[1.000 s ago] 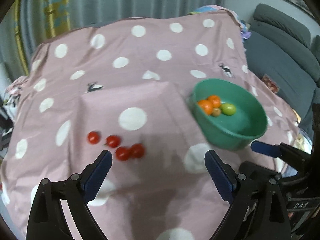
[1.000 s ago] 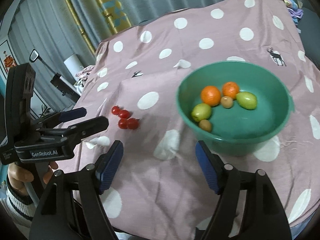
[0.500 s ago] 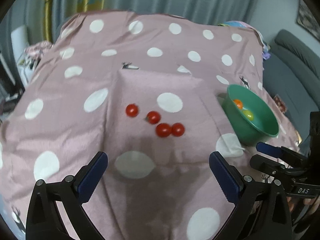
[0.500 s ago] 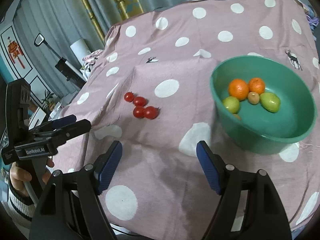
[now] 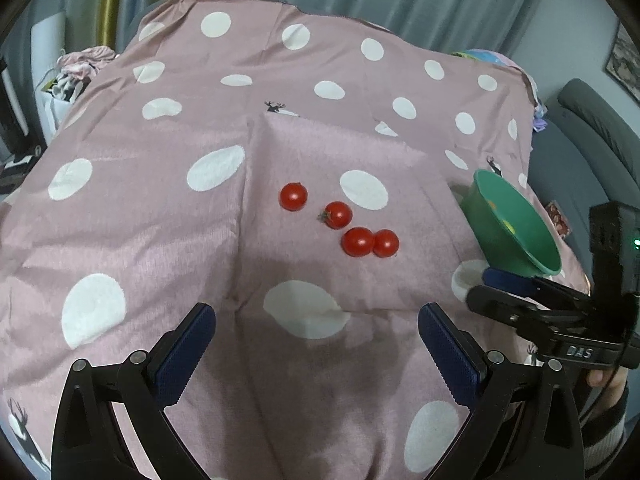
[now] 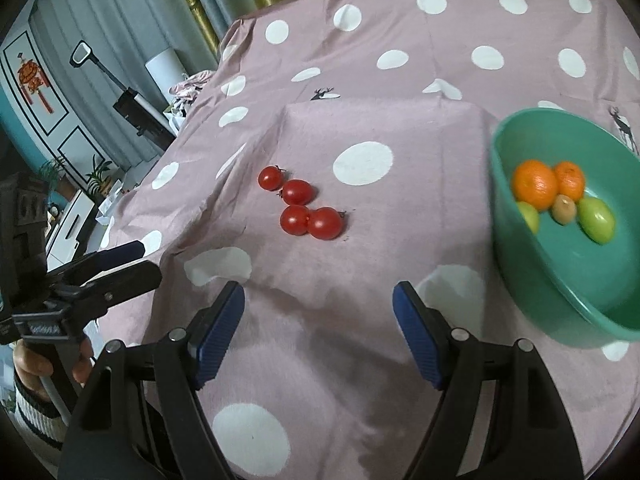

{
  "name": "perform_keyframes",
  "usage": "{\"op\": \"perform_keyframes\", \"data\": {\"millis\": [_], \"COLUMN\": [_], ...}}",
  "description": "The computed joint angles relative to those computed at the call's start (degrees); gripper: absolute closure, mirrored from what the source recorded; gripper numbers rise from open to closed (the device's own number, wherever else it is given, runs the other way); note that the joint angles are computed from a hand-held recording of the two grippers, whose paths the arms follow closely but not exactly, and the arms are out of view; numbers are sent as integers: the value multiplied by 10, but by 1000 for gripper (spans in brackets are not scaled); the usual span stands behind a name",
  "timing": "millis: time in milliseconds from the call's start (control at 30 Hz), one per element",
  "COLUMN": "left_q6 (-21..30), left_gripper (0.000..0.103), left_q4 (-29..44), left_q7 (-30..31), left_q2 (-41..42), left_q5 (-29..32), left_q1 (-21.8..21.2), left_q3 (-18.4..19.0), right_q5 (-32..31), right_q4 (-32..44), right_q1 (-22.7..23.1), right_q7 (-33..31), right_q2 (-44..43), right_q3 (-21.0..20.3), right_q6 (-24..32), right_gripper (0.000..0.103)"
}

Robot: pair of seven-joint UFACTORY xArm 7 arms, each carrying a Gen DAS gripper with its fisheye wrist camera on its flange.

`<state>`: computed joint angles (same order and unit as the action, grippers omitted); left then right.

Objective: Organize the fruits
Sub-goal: 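Withdraw both tools from the bowl and move them to the cherry tomatoes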

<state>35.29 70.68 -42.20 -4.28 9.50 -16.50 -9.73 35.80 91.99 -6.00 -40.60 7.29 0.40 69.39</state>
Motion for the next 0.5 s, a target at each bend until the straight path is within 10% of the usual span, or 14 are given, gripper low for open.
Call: {"op": "perform_keyframes", "data": {"millis": [500], "left_q6": [-12], "left_gripper": [2], "left_q4": [38], "left_q7": [56], "left_q2": [47], "left_q5": [-29], "left_q1": [-3], "left_q3": [10], "right_q5": [-38], "right_q4": [51], "right_q1": [10], "right_q7": [8], "right_q2": [49], "right_q3": [18], "right_q6": [-9], "right_gripper": [26]}}
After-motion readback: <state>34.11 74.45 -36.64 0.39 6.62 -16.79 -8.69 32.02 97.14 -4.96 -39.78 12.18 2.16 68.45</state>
